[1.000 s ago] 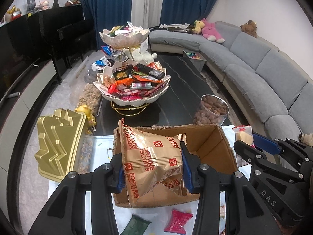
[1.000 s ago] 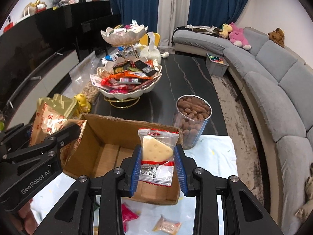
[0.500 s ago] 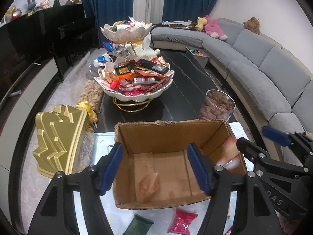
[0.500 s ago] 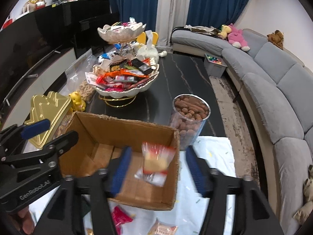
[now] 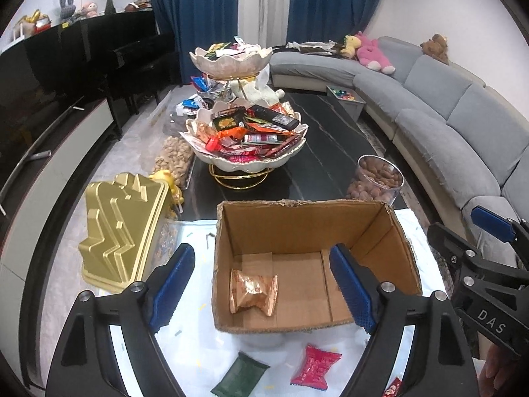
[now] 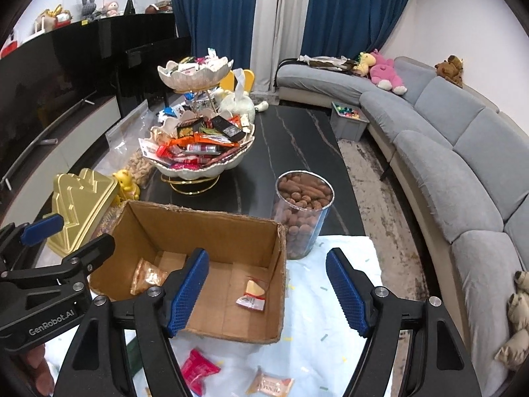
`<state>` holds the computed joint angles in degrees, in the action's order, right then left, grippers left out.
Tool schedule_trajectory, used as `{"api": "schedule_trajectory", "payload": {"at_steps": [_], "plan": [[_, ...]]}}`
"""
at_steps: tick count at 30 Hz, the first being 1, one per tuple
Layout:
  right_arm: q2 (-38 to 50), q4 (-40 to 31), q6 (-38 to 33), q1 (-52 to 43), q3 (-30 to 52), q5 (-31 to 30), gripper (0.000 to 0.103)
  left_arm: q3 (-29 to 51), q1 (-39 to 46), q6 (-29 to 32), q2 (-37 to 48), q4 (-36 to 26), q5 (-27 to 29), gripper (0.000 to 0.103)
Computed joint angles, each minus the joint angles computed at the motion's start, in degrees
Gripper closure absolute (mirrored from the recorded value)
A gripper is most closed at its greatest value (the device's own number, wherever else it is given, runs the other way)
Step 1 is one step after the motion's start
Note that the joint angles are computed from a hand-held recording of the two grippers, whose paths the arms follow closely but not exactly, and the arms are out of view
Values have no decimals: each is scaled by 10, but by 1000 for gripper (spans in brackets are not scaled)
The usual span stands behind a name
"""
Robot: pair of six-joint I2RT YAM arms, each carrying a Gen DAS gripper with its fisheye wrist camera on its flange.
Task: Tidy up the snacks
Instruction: 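Open both tools to drop the bag and packet into the box, then move both tools back toward the remaining snacks on the cloth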
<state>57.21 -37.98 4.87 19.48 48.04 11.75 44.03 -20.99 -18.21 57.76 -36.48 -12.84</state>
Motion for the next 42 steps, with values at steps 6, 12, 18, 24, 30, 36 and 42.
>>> {"api": "schedule_trajectory", "payload": {"at_steps": [6,12,18,24,30,36,42], "plan": [[-39,-28,13,10,-1,6,29,1,-22,-22,-37,-41,-18,19],[-87,-66,24,9,-4,4,29,7,-60,-44,-71,-89,-48,19],[-130,-100,29,6,-10,2,29,4,-114,-80,-108,-128,-83,19],[-179,-133,35,10,-29,9,29,-14,-187,-137,-141,-170,-136,19],[-228,-163,52,37,-70,31,29,-50,-260,-204,-165,-206,-172,19],[-269,-198,78,72,-99,52,29,-76,-334,-276,-173,-235,-202,19],[-296,-221,98,91,-123,56,29,-100,-404,-359,-173,-259,-221,20]]}}
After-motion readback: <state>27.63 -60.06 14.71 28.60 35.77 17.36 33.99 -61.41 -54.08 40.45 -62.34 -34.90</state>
